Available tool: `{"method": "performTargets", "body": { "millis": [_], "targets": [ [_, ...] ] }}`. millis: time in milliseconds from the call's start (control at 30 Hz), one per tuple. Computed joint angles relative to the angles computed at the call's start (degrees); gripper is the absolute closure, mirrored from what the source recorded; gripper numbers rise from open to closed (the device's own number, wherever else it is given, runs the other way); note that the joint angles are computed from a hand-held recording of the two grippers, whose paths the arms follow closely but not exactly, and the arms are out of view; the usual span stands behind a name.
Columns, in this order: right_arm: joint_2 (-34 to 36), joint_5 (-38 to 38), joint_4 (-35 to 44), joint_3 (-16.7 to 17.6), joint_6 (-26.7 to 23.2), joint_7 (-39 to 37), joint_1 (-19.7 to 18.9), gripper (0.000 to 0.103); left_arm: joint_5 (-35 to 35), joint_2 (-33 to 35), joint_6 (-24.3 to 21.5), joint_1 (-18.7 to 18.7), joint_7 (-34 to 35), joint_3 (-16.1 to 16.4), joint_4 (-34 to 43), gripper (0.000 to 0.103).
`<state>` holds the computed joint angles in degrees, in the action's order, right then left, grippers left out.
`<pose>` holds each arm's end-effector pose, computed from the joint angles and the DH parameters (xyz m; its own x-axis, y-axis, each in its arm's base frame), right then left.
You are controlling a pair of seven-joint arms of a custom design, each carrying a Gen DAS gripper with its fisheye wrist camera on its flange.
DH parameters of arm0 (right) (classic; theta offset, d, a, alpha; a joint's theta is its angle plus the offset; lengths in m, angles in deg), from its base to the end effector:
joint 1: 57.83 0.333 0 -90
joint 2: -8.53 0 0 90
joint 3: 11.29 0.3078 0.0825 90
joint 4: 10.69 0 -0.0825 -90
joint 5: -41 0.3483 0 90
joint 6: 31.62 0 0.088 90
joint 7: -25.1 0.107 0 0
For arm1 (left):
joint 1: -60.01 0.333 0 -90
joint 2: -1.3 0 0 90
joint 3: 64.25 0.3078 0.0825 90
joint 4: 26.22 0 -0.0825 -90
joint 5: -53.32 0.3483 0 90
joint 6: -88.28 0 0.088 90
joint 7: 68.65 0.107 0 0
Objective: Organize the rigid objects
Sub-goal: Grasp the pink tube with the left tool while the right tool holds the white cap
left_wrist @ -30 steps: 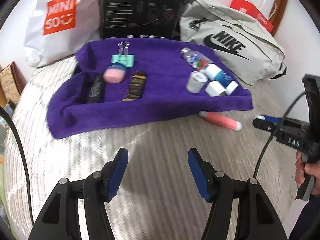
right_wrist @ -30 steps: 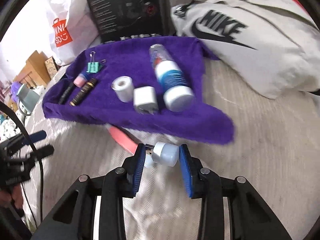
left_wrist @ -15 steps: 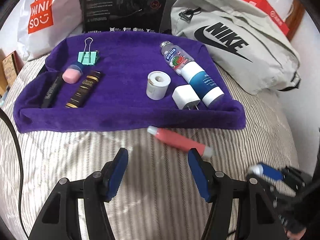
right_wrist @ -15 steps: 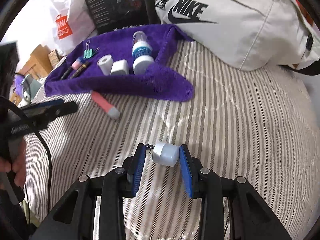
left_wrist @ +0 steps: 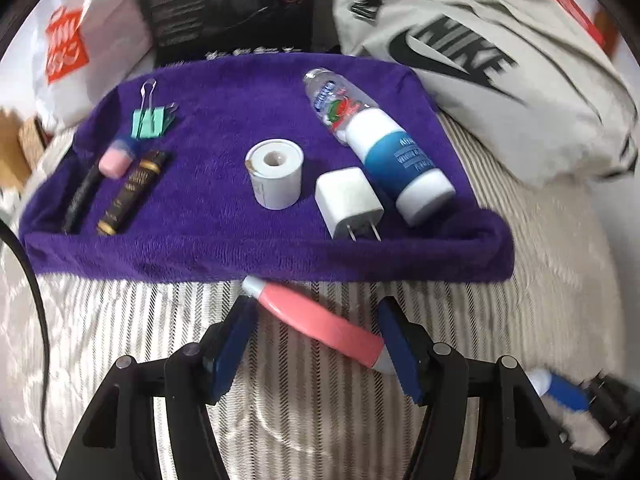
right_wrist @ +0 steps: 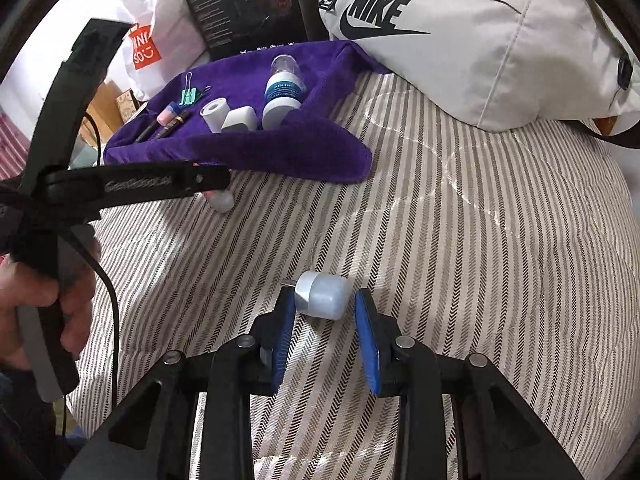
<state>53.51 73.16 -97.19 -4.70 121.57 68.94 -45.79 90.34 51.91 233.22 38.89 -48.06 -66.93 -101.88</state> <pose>0.6829 0.1948 0.2545 0.6099 -0.7767 -0.1573 -0.7286 -0.4715 -0.4968 0.6750 -0.2942 0.2508 0.3302 -0.9434 0.0316 -0.8124 -0.3010 -0.4995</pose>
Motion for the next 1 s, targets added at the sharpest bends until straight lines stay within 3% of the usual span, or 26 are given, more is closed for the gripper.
{"method": "performTargets", "body": {
  "millis": [133,267,400,567,733,800,900,1000],
  "targets": [
    [0.0,0.5,-0.3,0.1,0.7,0.2,0.1,0.072,2.0,-2.5,-0.1,-0.5,0.0,0.8,-4.3,0.034],
    [0.1,-0.2,-0.3,-0.4,1.6,1.1,1.1,0.071,5.4,-8.2,4.0,0.4,-2.6,1.4,-14.4,0.033],
    [0.4,-1.0,-0.3,-0.8,3.3,2.2,2.3,0.071,11.6,-14.7,12.9,2.4,-7.2,2.9,-26.7,0.033],
    [1.1,-2.9,0.4,-1.2,4.6,3.8,4.4,0.071,19.6,-20.0,17.1,3.4,-13.5,5.1,-36.0,0.033],
    [1.7,-4.6,1.5,-1.1,4.1,5.0,6.3,0.071,27.9,-19.9,23.3,5.3,-14.6,5.2,-37.0,0.037],
    [1.8,-4.9,1.7,-0.9,4.1,5.3,6.8,0.071,27.0,-19.1,22.2,6.0,-10.9,3.8,-35.4,0.037],
    [1.8,-5.1,1.5,-1.3,4.0,6.7,7.2,0.070,24.5,-16.8,24.9,8.3,-4.2,1.6,-32.7,0.037],
    [1.0,-4.9,0.3,-1.4,4.2,7.6,7.1,0.070,24.3,-15.2,26.0,7.4,1.0,2.0,-30.3,0.041]
  ]
}}
